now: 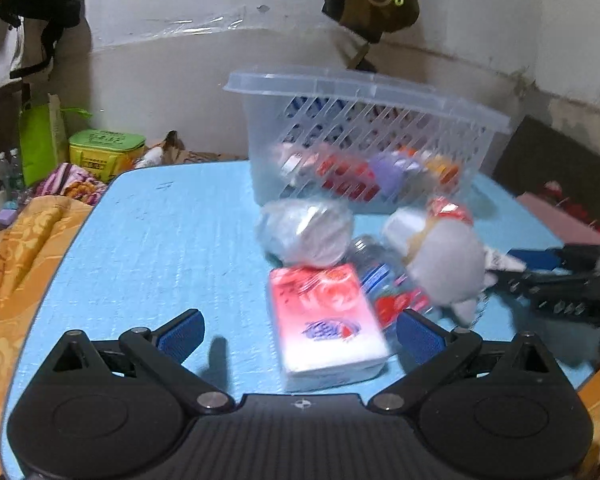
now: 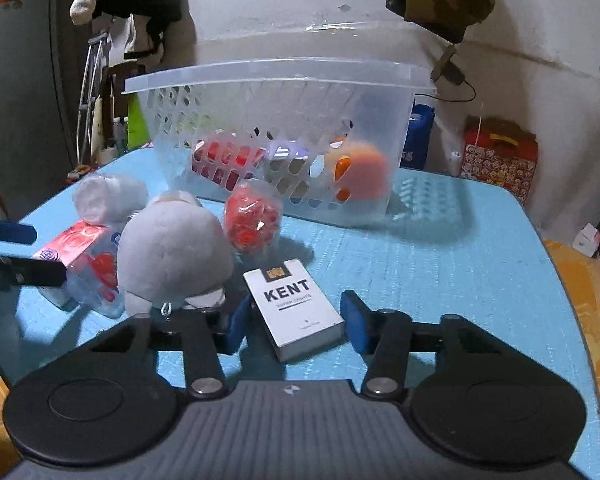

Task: Organize objects
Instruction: 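Grasp the white KENT pack with the right tool while the left tool grasps the pink tissue pack, then carry both packs over the clear basket and open both tools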

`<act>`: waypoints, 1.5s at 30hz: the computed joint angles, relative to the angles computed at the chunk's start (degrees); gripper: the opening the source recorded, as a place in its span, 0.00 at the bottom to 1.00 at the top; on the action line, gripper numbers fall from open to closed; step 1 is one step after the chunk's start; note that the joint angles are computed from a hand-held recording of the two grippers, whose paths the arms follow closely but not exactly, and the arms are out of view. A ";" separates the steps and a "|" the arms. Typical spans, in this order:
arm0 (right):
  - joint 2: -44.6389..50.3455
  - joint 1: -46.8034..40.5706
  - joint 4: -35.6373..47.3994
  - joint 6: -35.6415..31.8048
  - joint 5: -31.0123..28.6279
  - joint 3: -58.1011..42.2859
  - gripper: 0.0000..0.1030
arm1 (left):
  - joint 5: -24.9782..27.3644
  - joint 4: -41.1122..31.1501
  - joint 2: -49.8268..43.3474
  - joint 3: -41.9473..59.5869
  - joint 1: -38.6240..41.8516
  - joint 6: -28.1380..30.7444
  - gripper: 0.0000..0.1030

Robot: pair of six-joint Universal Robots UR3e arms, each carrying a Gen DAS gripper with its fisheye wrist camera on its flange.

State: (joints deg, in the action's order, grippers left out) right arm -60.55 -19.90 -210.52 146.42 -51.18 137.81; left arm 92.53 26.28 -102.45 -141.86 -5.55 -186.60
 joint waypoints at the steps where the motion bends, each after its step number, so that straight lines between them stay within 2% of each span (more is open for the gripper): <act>1: 0.10 -0.44 -0.37 -0.37 0.39 0.38 0.49 | 1.04 -0.78 -0.46 0.47 -0.35 0.33 1.00; 4: 0.76 -0.24 -1.83 -0.20 0.16 0.60 0.49 | -1.03 -0.07 -0.64 -0.89 1.19 0.57 1.00; 7: 1.60 0.65 -2.94 0.23 -0.31 0.30 0.51 | 1.33 -0.83 -2.49 1.31 -0.89 0.33 1.00; 9: 1.81 0.64 -3.51 -0.43 -0.01 0.67 0.49 | 3.04 -0.19 -4.85 2.98 -2.70 1.14 1.00; 11: 0.69 -0.15 -2.13 -1.99 1.10 1.59 0.41 | 3.43 2.96 -7.10 3.03 -3.06 1.62 1.00; 13: -0.64 -0.85 -1.00 -3.34 1.65 2.69 0.41 | 3.14 3.17 -6.70 2.50 -2.57 1.27 0.97; 15: -1.15 -1.22 -1.33 -4.05 1.70 3.67 0.41 | 3.26 5.47 -6.75 1.39 -2.37 1.30 0.84; 17: -2.19 -1.61 -0.38 -4.82 2.02 4.43 0.40 | 2.90 6.37 -6.16 0.78 -2.32 1.95 0.55; 19: -3.00 -2.07 -0.44 -5.43 2.53 5.39 0.40 | 4.27 6.60 -6.26 1.03 -3.25 2.30 0.55; 21: -4.38 -3.04 -0.25 -6.23 3.45 6.87 0.40 | 3.52 7.95 -6.30 0.32 -2.93 2.40 0.54; 32: -15.87 -10.57 6.35 -7.86 12.22 14.59 0.40 | 5.03 15.85 -4.36 -0.97 -7.04 2.31 0.54; 39: -13.87 -6.99 1.06 -6.88 9.88 15.11 0.40 | 4.84 16.82 -5.57 0.17 -7.82 2.56 0.54; 45: -13.29 -6.90 0.04 -5.93 9.07 14.97 0.40 | 2.81 17.62 -5.22 -1.03 -5.95 2.17 0.54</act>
State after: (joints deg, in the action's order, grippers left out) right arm -73.84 -26.79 -210.47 140.48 -42.11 152.79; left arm 95.34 43.89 -107.68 -142.89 -11.50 -184.43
